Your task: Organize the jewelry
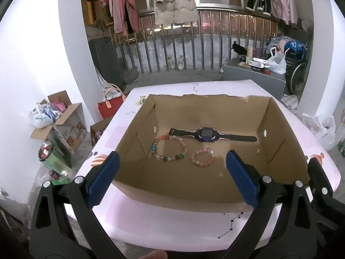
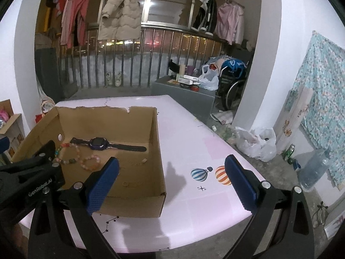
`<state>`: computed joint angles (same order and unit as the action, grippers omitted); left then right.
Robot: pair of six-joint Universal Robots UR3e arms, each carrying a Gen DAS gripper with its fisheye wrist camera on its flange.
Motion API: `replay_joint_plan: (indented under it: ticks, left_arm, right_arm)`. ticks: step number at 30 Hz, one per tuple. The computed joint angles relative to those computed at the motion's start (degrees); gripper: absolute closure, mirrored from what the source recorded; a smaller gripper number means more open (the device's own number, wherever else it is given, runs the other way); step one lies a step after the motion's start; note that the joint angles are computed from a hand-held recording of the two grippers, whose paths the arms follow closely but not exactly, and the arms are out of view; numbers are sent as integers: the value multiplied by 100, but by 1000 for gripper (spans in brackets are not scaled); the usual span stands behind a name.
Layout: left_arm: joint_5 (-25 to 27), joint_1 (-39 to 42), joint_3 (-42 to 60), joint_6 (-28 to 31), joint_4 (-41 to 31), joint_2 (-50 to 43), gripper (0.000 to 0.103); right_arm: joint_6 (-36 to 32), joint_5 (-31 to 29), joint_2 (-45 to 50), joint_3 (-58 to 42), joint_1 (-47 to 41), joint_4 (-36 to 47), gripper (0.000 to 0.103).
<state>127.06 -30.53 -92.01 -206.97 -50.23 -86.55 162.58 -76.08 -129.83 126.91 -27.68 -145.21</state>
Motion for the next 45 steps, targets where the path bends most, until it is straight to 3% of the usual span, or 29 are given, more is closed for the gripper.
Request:
replay_joint_plan:
  ticks: [11,30,45]
  left_arm:
    - [194,-222,151,-89,-159,-190,8]
    - [-287,-49,13,179,-10,-152,8]
    - [-280,45,16,110,-50,-177,8]
  right_arm:
    - [88,-108,269,70,88,-262,7]
    - [170,68,400,185,-114,-321,7]
    - [261,27,530,155,-66,-328,7]
